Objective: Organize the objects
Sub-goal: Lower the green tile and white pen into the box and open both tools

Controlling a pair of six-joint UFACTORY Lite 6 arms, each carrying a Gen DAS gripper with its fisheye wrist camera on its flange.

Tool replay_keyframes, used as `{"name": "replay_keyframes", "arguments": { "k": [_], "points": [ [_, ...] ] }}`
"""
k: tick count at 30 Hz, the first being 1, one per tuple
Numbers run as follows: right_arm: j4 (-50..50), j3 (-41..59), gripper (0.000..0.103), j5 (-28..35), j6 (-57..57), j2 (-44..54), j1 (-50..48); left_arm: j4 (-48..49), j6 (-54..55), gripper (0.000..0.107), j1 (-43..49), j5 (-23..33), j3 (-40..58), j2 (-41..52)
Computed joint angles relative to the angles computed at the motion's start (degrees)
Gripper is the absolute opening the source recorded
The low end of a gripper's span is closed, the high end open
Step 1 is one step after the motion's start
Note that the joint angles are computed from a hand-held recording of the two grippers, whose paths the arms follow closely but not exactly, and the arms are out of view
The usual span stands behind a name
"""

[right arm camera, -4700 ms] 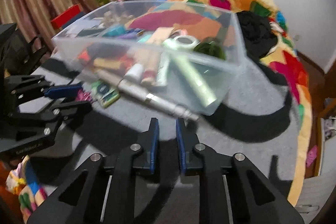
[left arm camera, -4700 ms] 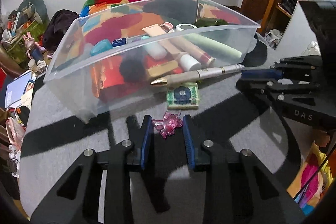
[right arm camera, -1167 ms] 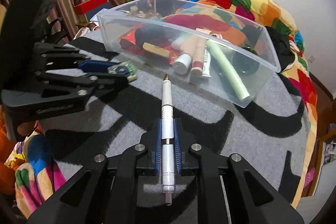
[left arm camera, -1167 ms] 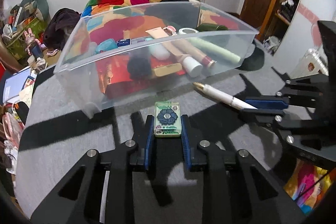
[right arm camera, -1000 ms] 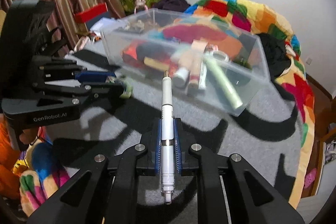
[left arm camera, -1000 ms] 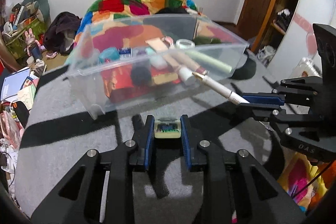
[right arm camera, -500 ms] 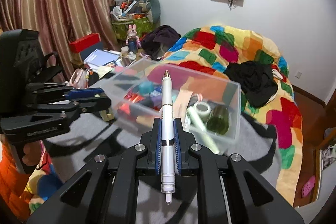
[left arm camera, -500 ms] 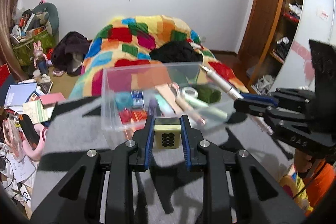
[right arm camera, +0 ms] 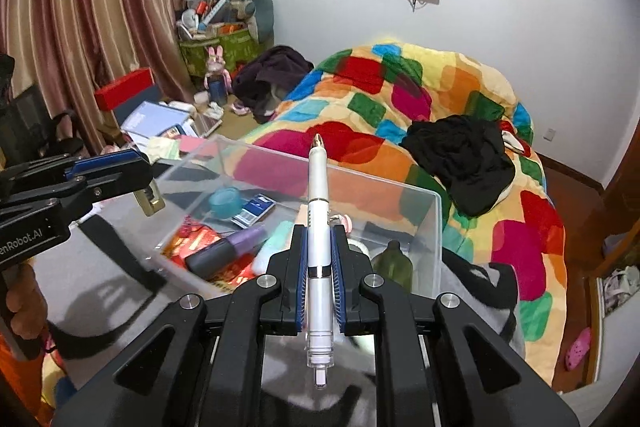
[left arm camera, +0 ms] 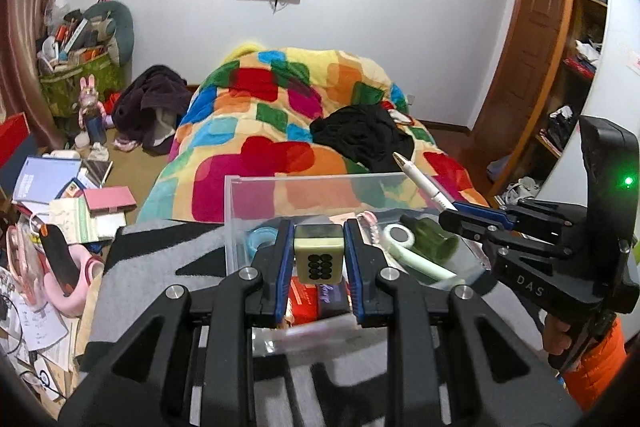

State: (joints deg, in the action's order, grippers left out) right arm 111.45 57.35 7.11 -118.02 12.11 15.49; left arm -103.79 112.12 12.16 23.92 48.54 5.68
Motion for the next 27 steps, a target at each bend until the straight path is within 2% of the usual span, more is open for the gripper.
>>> {"name": "replay_keyframes", "arguments": {
  "k": [3, 5, 9, 12, 15, 23, 27],
  "points": [
    [-11.38, 3.51, 0.010, -0.16, 10.93, 4.05, 0.40, 1.15, -1.52, 0.024, -0.46, -0.32, 2.50, 4.23],
    [-15.56, 5.11, 0.010, -0.22, 14.85, 6.04, 0.75, 0.45, -0.75, 0.024, -1.57, -1.49, 3.21, 6.15],
    [-29.33, 8.21, 0.010, 2.44, 27.93, 10.05, 0.58, 3.76, -3.41, 0.024, -2.86, -2.47, 4.50, 8.92],
    [-33.01, 8.53, 0.011, 5.10, 31.53, 10.83, 0.14, 4.18, -3.22, 0.025, -2.74, -1.74, 3.96, 8.57],
    [-33.67, 7.28, 0.012, 7.69, 31.95, 9.68, -0.94, 4.43, -2.94, 0.030, -2.80, -1.29, 2.59, 6.91],
    [-24.29, -1.76, 0.018, 10.62, 22.16, 0.06, -3.43, -1.52, 4.16, 0.045, -2.67, -0.46, -4.64, -1.33],
    [-16.92, -7.24, 0.031, 11.19, 15.61, -5.46, -4.21, -8.65, 11.81, 0.057, -2.52, -0.23, -9.96, -7.08]
  ]
}}
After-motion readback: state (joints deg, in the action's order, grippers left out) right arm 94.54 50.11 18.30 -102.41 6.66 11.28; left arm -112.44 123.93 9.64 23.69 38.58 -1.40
